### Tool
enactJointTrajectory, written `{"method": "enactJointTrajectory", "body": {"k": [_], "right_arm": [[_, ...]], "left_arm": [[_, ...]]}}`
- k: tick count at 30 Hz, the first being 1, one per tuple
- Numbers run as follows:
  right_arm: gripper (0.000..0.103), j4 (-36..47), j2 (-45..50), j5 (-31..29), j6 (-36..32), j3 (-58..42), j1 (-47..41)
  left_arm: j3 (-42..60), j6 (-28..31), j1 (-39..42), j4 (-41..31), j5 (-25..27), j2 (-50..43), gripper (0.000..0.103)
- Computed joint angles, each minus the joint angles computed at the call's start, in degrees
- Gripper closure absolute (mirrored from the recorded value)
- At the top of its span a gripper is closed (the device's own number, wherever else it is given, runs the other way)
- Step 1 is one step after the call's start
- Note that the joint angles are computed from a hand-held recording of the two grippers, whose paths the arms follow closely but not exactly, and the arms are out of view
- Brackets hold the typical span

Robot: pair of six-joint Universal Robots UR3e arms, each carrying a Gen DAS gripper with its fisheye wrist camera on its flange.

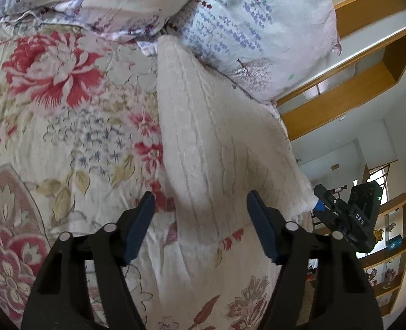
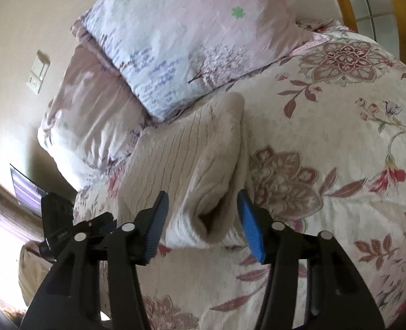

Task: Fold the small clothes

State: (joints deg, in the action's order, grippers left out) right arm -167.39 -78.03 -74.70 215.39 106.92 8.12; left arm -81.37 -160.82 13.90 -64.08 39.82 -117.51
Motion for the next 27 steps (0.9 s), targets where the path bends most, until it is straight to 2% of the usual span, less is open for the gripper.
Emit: {"method": "enactJointTrajectory", "body": {"k": [3,4,5,6,9,12,16,18,20,21,23,25,27], "right_arm": [[0.063,0.18,1.46,-1.7,-0.9,-1.05,1.72],[0.073,0.6,1.98,-2.96,-1.27,-1.65,2.44],[0.08,1.1,2.43,-3.54,-1.75,-2.13,2.81],[0.089,1.87,2.84,-3.72,-2.16,-2.75,3.06],[0.091,-1.96,1.82,-6.34,-2.32,-1.73,4.42],[0.092,-6.51,-0.44,-8.77,-2.78,0.96,5.46],[0.093,1.13,0.67,-14.47,-2.88,0.94,6.52],[0.093,1.92,2.58,-13.24,-1.18,2.16,5.32],[0.092,-3.66,3.11,-9.33,0.83,5.96,3.17],[0.092,-3.71,2.71,-7.75,0.85,6.32,2.24],[0.086,-3.64,1.33,-4.94,0.79,7.19,0.72],[0.063,-5.36,-0.25,-0.46,1.99,9.12,-1.8],[0.052,-11.41,-0.9,4.11,4.47,11.55,-4.78]], "left_arm": [[-0.67,0.11,-0.13,-0.54,0.67,0.17,0.046],[-0.87,0.05,-0.23,-0.77,0.87,0.11,0.048],[-0.93,-0.06,-0.35,-0.91,1.13,0.0,0.055],[-1.21,0.02,-0.3,-1.05,0.9,0.02,0.066],[-0.37,2.44,0.37,-4.58,-1.41,-0.33,0.084],[-0.79,6.09,2.2,-7.69,-4.27,0.32,0.088],[-1.95,9.41,3.25,-8.91,-3.87,0.49,0.089],[-2.94,9.34,3.23,-7.83,-3.31,0.39,0.09],[-3.26,9.55,3.33,-7.74,-3.29,0.39,0.089],[-2.93,9.66,3.33,-8.19,-3.19,0.36,0.087],[-1.63,10.15,3.33,-10.04,-3.2,0.32,0.082],[-0.91,8.96,3.32,-9.36,-3.37,0.36,0.071],[-0.5,7.39,3.71,-7.79,-4.54,0.21,0.042]]}}
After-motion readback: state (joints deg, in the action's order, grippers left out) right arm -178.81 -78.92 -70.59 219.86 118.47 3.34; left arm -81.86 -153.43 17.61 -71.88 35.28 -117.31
